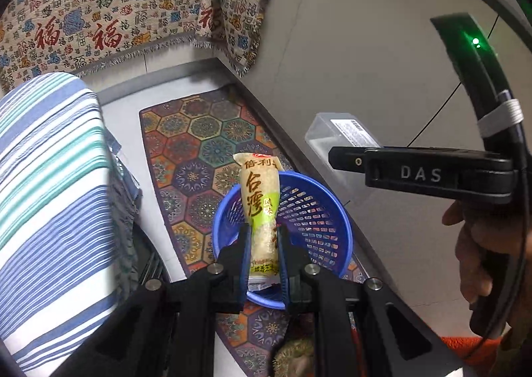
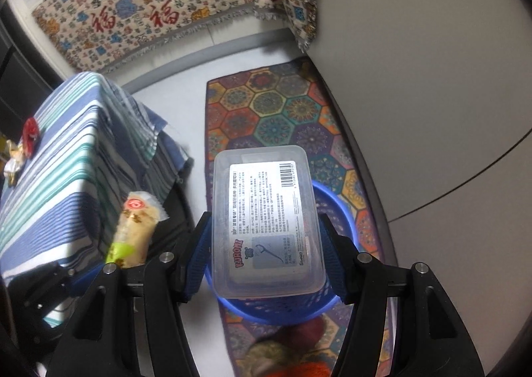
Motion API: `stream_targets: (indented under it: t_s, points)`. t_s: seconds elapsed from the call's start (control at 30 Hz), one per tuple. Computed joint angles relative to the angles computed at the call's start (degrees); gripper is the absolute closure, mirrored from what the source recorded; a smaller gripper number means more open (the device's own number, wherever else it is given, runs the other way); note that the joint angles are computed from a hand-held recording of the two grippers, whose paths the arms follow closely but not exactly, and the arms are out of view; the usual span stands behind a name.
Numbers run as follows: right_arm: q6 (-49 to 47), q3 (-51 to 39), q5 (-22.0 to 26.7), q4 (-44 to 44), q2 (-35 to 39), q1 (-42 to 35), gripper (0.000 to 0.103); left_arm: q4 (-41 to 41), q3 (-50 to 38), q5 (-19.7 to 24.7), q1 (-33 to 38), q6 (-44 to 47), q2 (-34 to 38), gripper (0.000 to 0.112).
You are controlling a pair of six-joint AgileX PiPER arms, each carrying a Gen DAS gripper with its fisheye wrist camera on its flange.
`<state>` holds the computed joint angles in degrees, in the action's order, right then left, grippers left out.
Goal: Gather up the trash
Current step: 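Carry the box and snack bar over the blue wastebasket and open both tools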
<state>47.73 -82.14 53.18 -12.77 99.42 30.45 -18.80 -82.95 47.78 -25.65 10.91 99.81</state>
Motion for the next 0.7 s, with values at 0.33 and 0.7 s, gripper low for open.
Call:
stream_targets:
  t_s: [0.33,0.7]
  points:
    - [-2.15,1.40,1.47,2.25,0.71,-3.12,0.041,1.10,-4.33,-1.23,-2.95,-1.57,6.62,0.097]
    - [-2.46,3.32,0.19,4.17,-0.19,-5.39,0.041,1.35,-6.66,-2.26,-5.15,-1.76,10.51,0.097]
